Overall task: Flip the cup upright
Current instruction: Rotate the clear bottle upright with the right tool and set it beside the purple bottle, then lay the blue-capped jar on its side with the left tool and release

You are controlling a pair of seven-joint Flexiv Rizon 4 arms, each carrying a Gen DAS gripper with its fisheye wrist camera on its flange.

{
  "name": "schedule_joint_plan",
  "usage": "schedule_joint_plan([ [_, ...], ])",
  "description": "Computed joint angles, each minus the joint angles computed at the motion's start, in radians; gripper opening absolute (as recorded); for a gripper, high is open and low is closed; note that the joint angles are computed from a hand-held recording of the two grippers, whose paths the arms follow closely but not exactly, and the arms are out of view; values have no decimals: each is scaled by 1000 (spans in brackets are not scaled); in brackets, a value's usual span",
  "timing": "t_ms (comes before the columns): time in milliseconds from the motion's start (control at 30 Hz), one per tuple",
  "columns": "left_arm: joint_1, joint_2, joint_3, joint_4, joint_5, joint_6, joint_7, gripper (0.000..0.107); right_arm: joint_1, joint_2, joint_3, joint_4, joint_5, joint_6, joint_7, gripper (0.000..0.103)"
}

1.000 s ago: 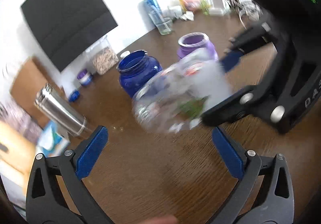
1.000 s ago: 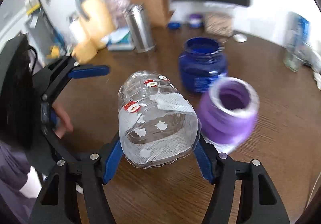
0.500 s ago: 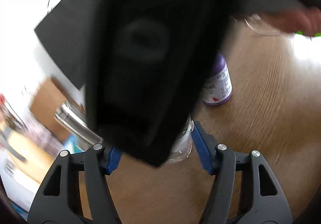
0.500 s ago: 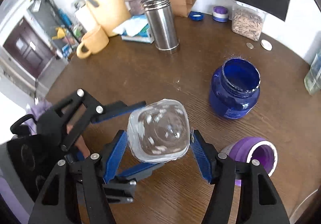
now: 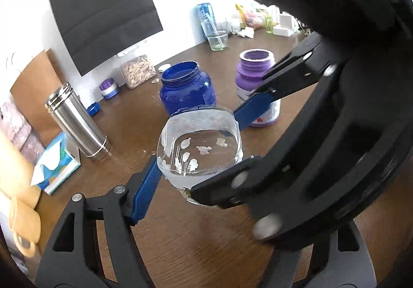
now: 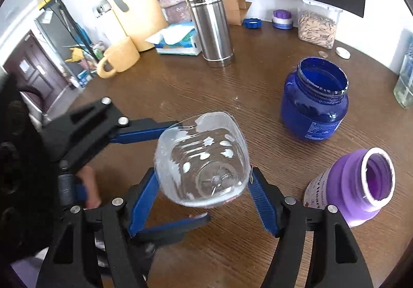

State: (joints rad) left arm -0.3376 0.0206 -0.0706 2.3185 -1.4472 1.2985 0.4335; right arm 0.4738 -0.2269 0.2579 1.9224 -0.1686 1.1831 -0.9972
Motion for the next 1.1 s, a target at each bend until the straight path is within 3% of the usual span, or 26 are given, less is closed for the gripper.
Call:
schedule_joint_plan([
  [67,7,5,5,8,69,-18,-49,70,30,11,-38,41,-93,46,72,72],
  [133,-4,13,-1,15,52,15,-17,71,42,18,-56,67,-157,77,127,70],
  [233,-4,23,7,11,54,19,1,87,50,25,-71,85,-233,84,188,69],
  [300,-1,41,14,21,66,22,-13,87,50,29,-75,87,-269,69,222,69],
  [400,-11,50,8,46,100,134,-70,94,38,34,-62,85,-275,53,230,70],
  [600,26,106,62,107,324,166,-345,99,30,71,-60,106,-328,12,305,81],
  [667,73,139,82,123,477,140,-522,99,17,99,-44,122,-312,27,292,81],
  [833,163,227,96,150,741,109,-878,99,-13,215,-35,223,-441,94,406,81],
  [933,155,302,114,192,791,135,-998,99,-57,280,-12,291,-527,198,495,81],
  [1000,120,354,136,227,790,172,-1053,101,-117,330,10,344,-680,293,613,81],
  [1100,100,434,158,272,820,188,-1133,103,-198,382,59,376,-839,357,751,81],
])
